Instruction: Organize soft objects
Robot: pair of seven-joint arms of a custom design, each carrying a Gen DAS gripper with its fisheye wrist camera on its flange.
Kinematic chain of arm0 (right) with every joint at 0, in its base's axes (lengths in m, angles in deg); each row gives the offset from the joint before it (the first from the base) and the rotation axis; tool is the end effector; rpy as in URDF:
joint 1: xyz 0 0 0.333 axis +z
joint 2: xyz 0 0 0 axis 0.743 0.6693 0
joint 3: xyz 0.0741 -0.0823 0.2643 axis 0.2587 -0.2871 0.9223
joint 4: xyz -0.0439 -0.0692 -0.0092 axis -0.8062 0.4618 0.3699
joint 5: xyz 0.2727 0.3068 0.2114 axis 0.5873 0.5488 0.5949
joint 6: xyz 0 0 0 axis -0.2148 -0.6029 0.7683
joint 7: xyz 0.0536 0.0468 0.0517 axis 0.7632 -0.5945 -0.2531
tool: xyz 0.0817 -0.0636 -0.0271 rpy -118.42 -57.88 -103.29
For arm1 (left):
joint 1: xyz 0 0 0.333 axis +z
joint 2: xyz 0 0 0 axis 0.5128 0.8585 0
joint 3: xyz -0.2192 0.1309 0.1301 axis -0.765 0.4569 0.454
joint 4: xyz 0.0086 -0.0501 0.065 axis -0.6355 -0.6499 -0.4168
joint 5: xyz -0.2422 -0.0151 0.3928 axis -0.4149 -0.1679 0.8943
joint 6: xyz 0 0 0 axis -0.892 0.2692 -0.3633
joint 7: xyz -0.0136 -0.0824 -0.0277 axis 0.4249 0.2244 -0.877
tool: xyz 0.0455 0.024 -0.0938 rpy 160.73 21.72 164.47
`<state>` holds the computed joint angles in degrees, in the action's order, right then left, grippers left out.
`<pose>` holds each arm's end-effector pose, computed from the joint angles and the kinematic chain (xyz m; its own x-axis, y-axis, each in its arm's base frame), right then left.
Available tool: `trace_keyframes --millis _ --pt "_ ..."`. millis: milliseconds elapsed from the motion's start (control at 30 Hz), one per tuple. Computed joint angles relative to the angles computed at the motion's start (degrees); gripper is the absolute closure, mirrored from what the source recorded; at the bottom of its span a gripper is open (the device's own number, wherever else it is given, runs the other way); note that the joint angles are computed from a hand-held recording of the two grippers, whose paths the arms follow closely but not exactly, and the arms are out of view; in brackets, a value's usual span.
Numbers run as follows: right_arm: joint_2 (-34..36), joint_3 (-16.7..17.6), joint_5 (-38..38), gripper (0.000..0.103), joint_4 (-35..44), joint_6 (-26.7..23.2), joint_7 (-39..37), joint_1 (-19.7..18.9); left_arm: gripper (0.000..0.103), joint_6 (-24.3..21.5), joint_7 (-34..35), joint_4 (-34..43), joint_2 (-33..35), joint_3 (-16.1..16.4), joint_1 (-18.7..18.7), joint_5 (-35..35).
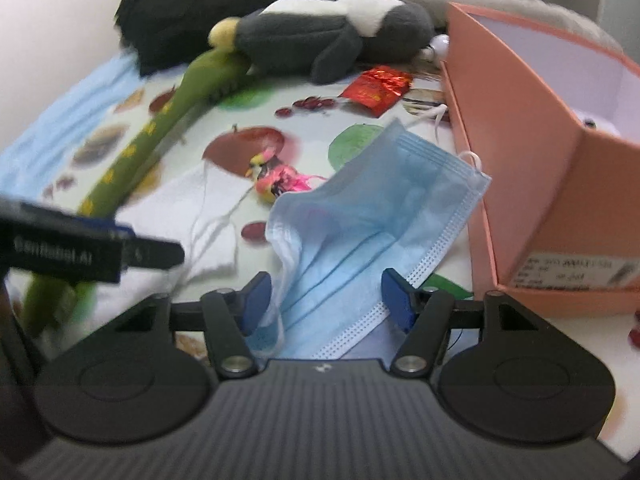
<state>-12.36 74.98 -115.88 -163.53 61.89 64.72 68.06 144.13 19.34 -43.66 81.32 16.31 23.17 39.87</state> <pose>0.6501 0.2752 0.4242 -0.1219 -0.9915 -0.0457 -0.7419 0.1216 -0.6594 0.7119 -0.2335 0.4413 -0.4664 -0.8658 0.1814 -0.7905 0.3159 -0.5248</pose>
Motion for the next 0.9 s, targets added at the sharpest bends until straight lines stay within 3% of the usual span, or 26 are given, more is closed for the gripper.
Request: trace_keyframes --millis 133,167,267,533,633,700,767,900 --pt "-0.7 0.2 1.5 0.085 -0.3 -0.7 -1.1 -0.4 0.037 0.8 0.2 -0.7 -0.4 0.2 -0.6 1.7" --pt "-0.9 0.3 2.4 0.088 -0.5 -0.5 -1.2 -0.6 0.037 0.9 0.3 -0.8 -0.4 0.2 -0.6 1.8" --pt "-2.3 0.4 5.2 0.091 -2.2 0.8 -0.4 -1.3 0.037 0.9 0.4 -1.0 -0.6 0.2 -0.6 1.9" --pt "-6.7 1.0 4.2 0.091 -5.5 2.2 3.2 -2.1 0.041 1.7 0.8 -2.1 -1.2 0.4 -1.4 4.1" --pt "-6.8 1.3 5.8 0.091 -5.3 1.8 2.3 -2.6 0.059 2.2 1.8 -2.7 -1.5 0.1 -1.4 3.9" --pt "-7.0 1.5 8.4 0.091 -5.7 2.7 1.3 -2.9 0.083 2.6 2.1 -3.0 -1.7 0.0 -1.6 4.1" --pt "-7.5 1.5 9.3 0.091 -6.4 3.8 1.4 -3.1 0.092 3.6 2.0 -3.2 -1.7 0.1 -1.8 4.2" --pt "-7.7 1.7 10.0 0.091 -6.7 4.1 0.8 -3.3 0.095 4.1 1.3 -3.5 -2.2 -0.2 -1.3 2.0"
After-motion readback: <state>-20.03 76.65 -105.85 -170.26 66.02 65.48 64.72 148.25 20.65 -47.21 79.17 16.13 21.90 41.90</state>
